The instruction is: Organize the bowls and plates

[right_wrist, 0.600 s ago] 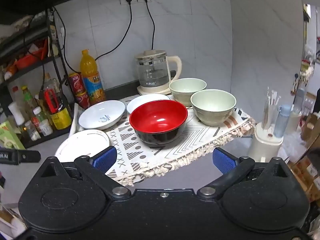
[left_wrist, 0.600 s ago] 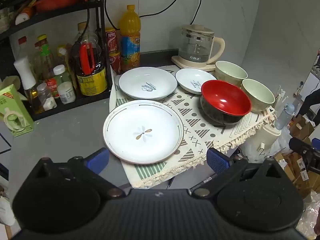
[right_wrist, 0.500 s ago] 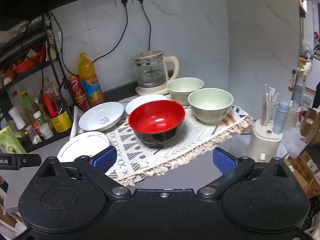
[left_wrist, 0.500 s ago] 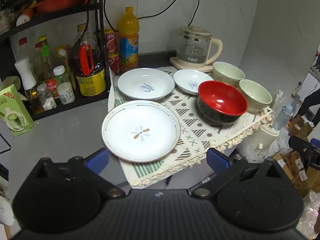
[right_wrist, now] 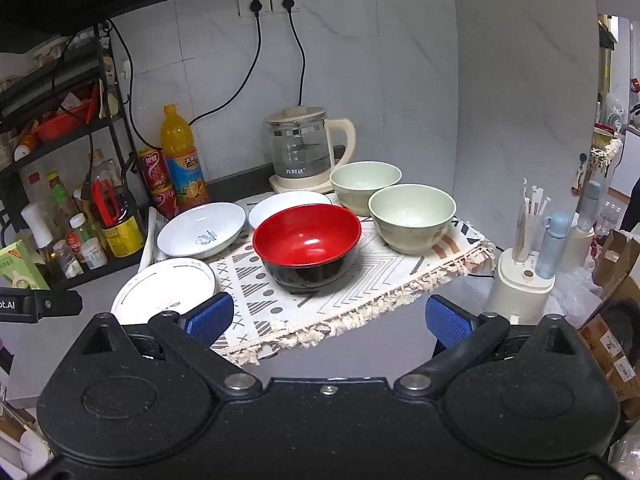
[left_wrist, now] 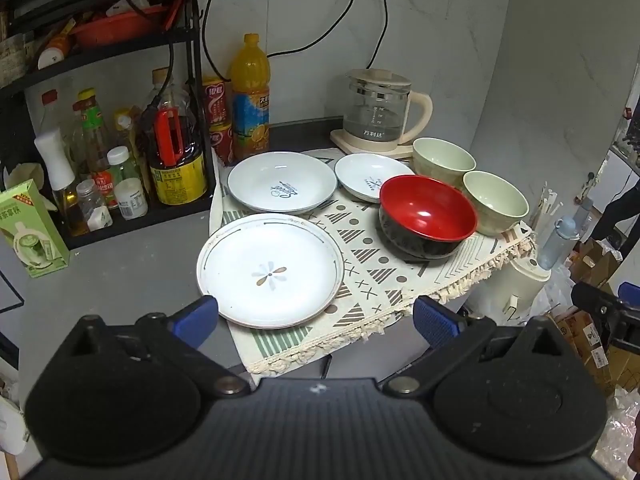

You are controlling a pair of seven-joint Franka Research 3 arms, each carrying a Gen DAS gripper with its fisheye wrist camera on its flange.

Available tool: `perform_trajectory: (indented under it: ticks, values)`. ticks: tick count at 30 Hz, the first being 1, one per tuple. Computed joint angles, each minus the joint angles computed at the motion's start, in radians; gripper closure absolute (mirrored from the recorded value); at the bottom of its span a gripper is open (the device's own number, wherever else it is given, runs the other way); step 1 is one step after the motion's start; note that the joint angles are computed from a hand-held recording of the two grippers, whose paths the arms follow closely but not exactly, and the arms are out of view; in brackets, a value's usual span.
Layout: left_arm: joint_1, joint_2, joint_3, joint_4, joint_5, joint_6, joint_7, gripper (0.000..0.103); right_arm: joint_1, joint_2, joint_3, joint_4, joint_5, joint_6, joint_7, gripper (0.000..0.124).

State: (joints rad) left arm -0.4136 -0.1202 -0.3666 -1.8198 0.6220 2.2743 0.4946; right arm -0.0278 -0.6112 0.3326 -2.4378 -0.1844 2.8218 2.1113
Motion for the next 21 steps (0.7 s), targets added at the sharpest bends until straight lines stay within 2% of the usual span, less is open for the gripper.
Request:
perform_trajectory:
  ticks: [14, 21]
  values:
    - [-0.015, -0.001, -0.012, 0.000, 0.016, -0.014, -0.031, 0.000, 0.041, -0.030, -0.053, -0.018, 0.051, -0.015, -0.056, 0.021]
    - [-0.022, 0.005, -0.014, 0.012, 0.026, -0.023, -0.042, 0.000, 0.041, -0.043, -0.056, -0.026, 0.072, -0.024, -0.083, 0.021]
